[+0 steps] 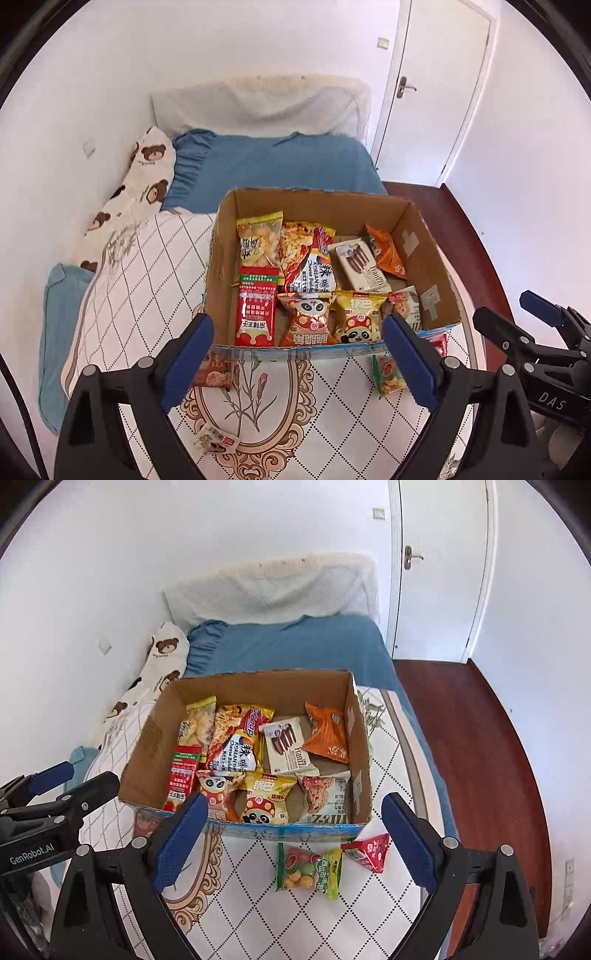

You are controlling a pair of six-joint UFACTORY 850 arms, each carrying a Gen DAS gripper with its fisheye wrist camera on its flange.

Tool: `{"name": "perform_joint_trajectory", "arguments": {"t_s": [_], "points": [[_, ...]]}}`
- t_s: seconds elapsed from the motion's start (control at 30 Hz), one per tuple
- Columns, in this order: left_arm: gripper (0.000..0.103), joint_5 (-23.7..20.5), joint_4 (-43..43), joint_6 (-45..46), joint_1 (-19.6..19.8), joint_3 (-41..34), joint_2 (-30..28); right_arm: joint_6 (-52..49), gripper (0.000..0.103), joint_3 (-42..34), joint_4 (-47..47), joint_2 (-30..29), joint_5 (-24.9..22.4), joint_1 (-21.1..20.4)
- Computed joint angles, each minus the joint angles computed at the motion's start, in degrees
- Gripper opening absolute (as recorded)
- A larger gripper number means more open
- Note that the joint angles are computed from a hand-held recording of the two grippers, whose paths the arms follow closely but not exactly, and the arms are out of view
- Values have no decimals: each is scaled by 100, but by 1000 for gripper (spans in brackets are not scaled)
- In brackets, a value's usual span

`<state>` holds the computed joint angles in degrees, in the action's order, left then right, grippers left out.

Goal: Organize snacks
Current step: 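Pull both tools back from the box, then grasp the white bread packet with left tool while right tool grasps watermelon candy bag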

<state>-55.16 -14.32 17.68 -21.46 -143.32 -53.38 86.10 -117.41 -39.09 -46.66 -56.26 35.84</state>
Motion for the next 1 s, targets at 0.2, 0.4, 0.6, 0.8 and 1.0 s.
{"name": "perform_joint_trajectory", "arguments": {"t_s": [0.2,0.4,0.6,0.8,1.0], "points": [[94,801,-381,319,40,1202,834,420,97,255,-328,274,-55,202],[94,1396,-694,452,63,2079,1357,1049,97,933,-520,686,426,267],[97,1682,-330,196,4,2400,1308,1070,64,1783,456,763,1473,-38],[99,1444,465,-250,-36,2610,1036,896,66,2480,1808,448,2956,-522],[99,1282,1535,-1500,197,3272,946,65,67,2143,2871,-177,3099,-625]]}}
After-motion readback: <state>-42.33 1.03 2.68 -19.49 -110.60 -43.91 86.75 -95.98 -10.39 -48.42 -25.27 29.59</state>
